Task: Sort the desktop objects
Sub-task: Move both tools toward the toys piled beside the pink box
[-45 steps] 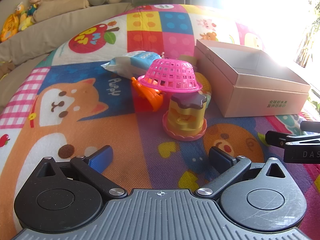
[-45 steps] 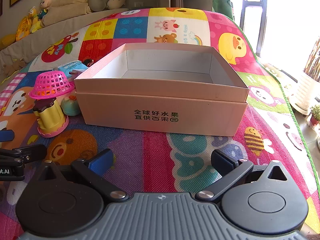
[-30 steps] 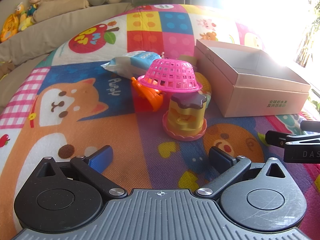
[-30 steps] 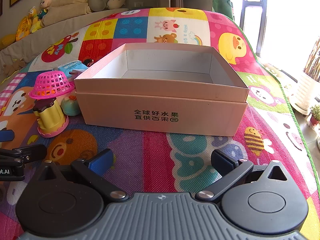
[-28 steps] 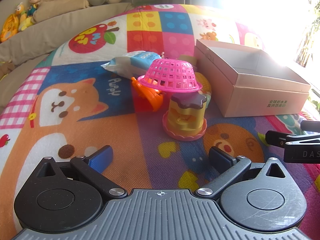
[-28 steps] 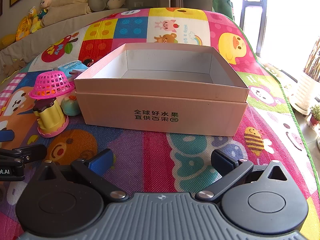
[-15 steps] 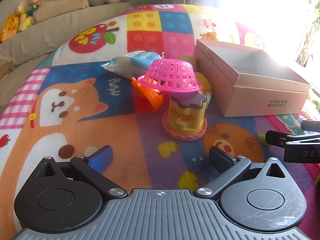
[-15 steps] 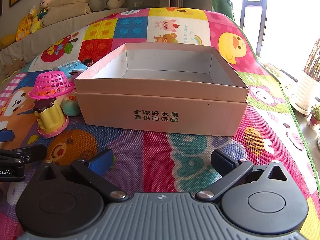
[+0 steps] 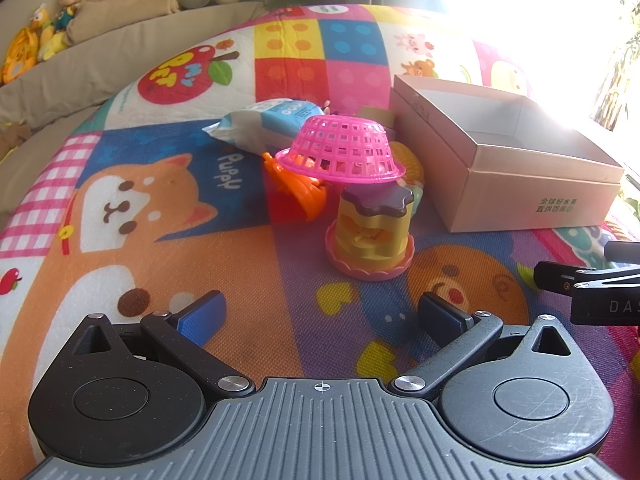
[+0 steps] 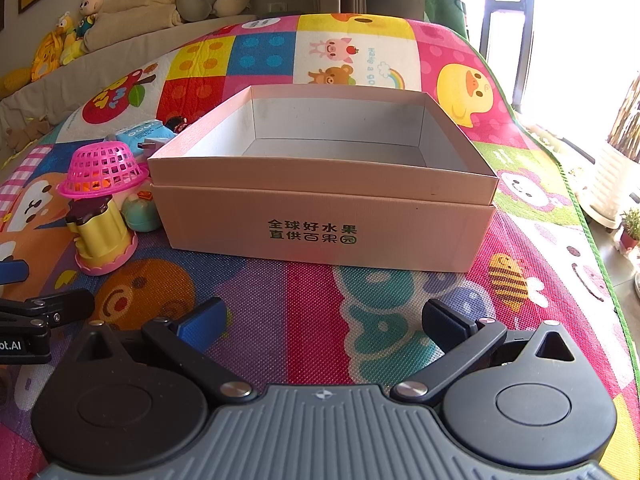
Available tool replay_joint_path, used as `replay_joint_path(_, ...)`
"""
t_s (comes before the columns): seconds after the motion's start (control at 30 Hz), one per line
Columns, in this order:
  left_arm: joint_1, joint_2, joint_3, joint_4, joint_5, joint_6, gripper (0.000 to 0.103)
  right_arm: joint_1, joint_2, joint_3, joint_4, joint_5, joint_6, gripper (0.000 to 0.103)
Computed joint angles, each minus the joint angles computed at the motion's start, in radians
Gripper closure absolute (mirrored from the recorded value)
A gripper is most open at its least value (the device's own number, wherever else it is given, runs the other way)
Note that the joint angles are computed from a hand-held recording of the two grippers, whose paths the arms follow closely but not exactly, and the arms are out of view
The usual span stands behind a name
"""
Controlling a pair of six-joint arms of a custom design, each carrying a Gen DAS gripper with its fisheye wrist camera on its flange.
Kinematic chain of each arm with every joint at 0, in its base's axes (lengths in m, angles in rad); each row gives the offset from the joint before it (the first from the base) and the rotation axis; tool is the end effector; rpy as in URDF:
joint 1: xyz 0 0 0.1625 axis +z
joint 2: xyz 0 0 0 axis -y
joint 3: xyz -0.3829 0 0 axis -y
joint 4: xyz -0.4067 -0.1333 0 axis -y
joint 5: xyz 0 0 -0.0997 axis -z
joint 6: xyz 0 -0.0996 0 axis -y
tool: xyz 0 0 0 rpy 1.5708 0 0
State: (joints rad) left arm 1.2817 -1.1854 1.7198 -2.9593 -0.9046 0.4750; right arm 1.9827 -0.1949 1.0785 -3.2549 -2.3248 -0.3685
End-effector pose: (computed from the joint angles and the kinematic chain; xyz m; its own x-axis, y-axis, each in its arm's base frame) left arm 0.0104 -0.6484 0.3339 -0.7026 0.0901 -0.7058 0.5719 0.6617 -0.4849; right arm 0.3620 -0.6660 -0.0567 -0.7062 -0.0821 0.7032 -0.5715 0.6523 -0.4978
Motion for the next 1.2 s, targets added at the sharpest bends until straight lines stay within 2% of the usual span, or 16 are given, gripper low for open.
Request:
replay_joint_path(0.17,0.0,-0.009,-0.009,0.051,-0.001,-0.015,0.0,0.025,-0.024,0.021,0.085,-0.062,0.09,0.0)
replay_joint_path(0.23,-0.002,-0.015,-0.005,0.059,-0.002,-0.009,0.0,0.027,-0.028,0.043,0.049,-0.065,0.076,0.0)
replay_joint_path(0.33,-0.001,-0.032,-0.005,0.1,-0.041,-0.029,0.0,0.026,-0.043,0.056,0.077,-0.059,0.091,0.0)
replay_joint_path(0.5,-0.026,-0.007,0.003,0.006,0.008,0.038,0.0,0.028,-0.04,0.053,0.08,-0.062,0.091,0.0)
replay_joint_path(0.83,-0.033,0.043,-0.055,-0.058,0.046,0.095,0.0,0.026,-0.053,0.078,0.069,-0.04,0.075,0.0)
replay_joint_path(0.93,-0.025,0.062,-0.081,-0.111,0.097,0.121,0.0,0.025,-0.053,0.078,0.068,-0.03,0.07,0.0)
replay_joint_path(1.0,-0.016,0.067,-0.1,-0.128,0.127,0.123,0.0,0.02,-0.069,0.094,0.087,0.012,0.047,0.0)
replay_joint_path(1.07,-0.005,0.063,-0.117,-0.141,0.149,0.124,0.0,0.012,-0.1,0.118,0.133,0.083,-0.01,0.0)
replay_joint_path(1.13,0.006,0.053,-0.127,-0.15,0.163,0.121,0.0,0.016,-0.093,0.121,0.046,0.091,-0.078,0.0)
replay_joint_path(1.2,0.016,0.037,-0.131,-0.135,0.16,0.097,0.0,0.023,-0.063,0.095,-0.117,0.069,-0.155,0.0)
